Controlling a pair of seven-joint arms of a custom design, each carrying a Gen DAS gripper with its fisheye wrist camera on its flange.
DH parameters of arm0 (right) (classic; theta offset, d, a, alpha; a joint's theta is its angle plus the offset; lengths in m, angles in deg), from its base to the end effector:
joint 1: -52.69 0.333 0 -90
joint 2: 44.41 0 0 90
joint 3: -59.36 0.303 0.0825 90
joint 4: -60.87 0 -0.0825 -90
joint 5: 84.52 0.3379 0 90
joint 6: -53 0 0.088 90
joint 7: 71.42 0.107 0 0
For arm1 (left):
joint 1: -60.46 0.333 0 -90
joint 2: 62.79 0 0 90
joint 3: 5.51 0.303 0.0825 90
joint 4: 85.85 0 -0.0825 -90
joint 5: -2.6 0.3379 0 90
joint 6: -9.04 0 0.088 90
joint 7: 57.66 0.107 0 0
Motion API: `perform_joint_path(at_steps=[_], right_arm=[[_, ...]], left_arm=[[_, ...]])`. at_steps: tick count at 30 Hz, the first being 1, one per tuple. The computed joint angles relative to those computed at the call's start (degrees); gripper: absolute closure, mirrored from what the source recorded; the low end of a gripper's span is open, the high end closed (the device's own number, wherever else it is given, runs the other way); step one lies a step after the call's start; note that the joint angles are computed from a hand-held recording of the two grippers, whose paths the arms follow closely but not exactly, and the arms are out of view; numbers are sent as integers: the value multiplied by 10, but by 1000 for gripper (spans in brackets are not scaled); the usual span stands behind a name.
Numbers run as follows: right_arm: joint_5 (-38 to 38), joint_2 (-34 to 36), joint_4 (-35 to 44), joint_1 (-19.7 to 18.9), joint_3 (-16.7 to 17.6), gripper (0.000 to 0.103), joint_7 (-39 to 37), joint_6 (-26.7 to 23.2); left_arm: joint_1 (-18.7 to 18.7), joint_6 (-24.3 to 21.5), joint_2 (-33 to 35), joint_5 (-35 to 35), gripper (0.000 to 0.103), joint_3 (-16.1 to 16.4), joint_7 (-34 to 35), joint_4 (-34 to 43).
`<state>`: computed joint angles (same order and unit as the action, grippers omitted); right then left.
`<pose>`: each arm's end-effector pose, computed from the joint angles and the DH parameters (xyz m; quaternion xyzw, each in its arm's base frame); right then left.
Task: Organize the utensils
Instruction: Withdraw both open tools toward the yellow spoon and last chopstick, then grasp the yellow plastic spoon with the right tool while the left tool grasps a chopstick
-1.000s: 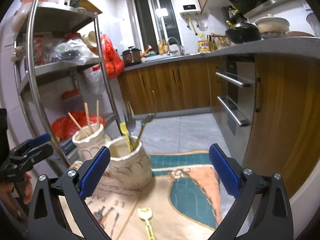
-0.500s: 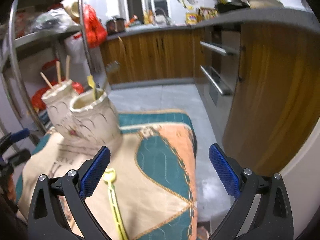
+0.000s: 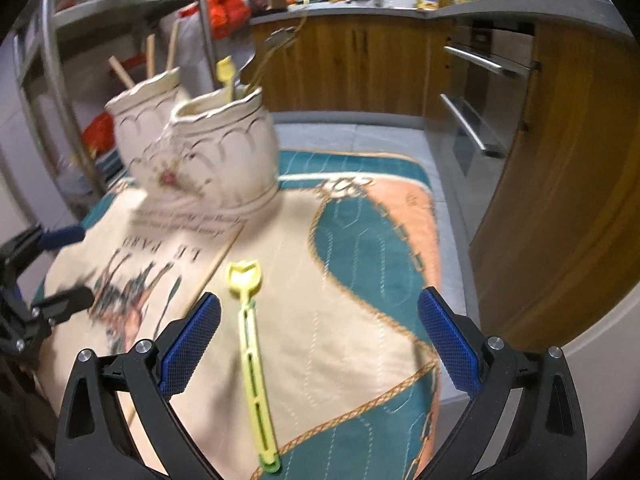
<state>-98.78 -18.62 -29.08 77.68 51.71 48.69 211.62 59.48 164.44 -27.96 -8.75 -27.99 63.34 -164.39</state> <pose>0.6428 0.2301 0.4793 -0.6578 0.6513 -0.2329 0.2981 0.6867 -0.2048 0.4762 -0.4075 0.8195 -0.3645 0.1718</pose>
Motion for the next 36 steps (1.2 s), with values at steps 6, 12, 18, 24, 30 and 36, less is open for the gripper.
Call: perform_joint_path(at_steps=[6,12,18,24,30,36], right_arm=[[73,-11,-19,-38,53,7,-94,18],[107,-10,-20,-35,57,14,-138,10],[136,4,9,-44,73,43,-199,-33],[182,26,46,-54,88,68,-251,-65],[200,33,58,-60,87,92,-271,-66],[198,2,4,-52,71,92,-255,-1]], left_arm=[[-10,-18,-1,11,6,6,0,1],[-21,-33,1,20,6,11,-5,9],[-29,-42,2,27,6,15,-4,11],[-44,-58,9,42,6,26,-18,26],[-62,-81,16,58,6,33,-34,47],[-95,-128,46,85,6,47,-66,106]])
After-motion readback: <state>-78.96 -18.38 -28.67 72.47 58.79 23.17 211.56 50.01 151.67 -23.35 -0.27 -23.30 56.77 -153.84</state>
